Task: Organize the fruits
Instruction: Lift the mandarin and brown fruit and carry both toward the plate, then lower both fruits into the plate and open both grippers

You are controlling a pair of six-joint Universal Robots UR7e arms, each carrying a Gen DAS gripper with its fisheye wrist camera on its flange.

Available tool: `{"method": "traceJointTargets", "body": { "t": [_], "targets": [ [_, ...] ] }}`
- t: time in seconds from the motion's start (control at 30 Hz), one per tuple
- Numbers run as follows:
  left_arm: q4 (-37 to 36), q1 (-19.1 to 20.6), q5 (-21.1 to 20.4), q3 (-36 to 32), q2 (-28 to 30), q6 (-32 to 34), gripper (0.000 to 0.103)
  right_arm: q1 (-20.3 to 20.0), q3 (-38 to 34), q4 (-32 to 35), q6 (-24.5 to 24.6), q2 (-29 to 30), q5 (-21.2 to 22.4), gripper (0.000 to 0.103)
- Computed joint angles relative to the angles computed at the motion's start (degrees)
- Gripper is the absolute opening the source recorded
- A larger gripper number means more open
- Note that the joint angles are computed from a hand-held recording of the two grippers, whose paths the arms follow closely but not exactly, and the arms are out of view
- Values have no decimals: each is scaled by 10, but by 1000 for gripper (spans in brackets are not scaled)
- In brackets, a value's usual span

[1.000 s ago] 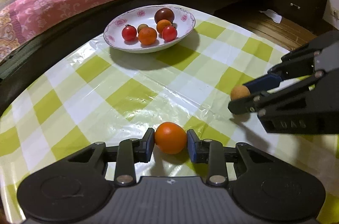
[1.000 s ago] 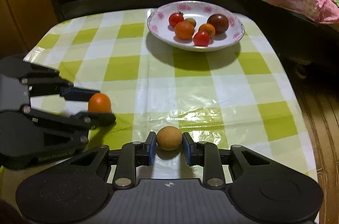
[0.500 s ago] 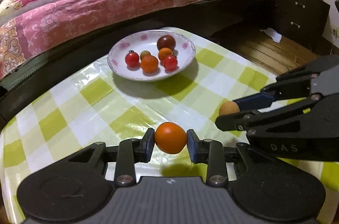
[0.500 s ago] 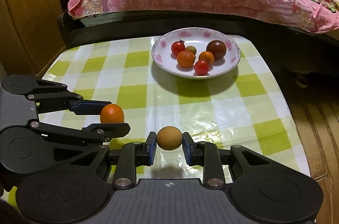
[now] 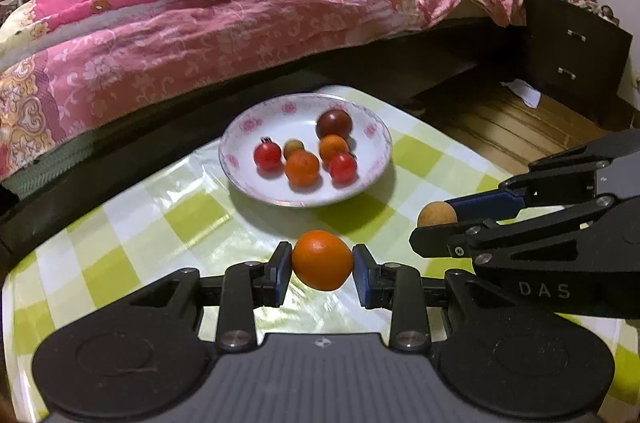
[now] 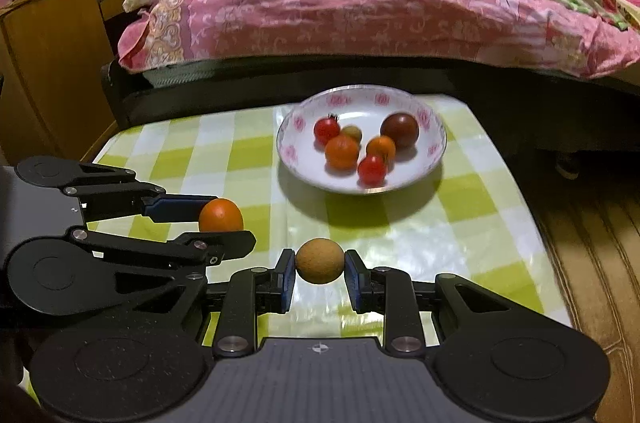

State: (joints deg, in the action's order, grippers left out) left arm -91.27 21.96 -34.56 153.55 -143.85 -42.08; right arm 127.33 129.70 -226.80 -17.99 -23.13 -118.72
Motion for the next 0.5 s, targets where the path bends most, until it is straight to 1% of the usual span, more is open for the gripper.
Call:
{"method": "traceJointTargets", "body": {
  "t": [0.1, 0.23, 0.33, 0.4, 0.5],
  "targets": [
    [-96, 35, 11, 5, 38, 64, 40, -4, -14, 9, -6, -3, 3, 23],
    [-268, 89, 17, 13, 113, 175, 40, -9, -33, 14, -20, -2, 3, 23],
    [-412, 128, 10, 15, 180, 254, 40, -17, -45, 19, -26, 0, 2, 23],
    [-493, 149, 13, 16, 227, 304, 40, -22, -55, 26, -32, 4, 4, 23],
    [-598, 186, -1, 13, 286, 362, 40, -27, -72, 23, -49, 11, 0, 23]
  ]
}}
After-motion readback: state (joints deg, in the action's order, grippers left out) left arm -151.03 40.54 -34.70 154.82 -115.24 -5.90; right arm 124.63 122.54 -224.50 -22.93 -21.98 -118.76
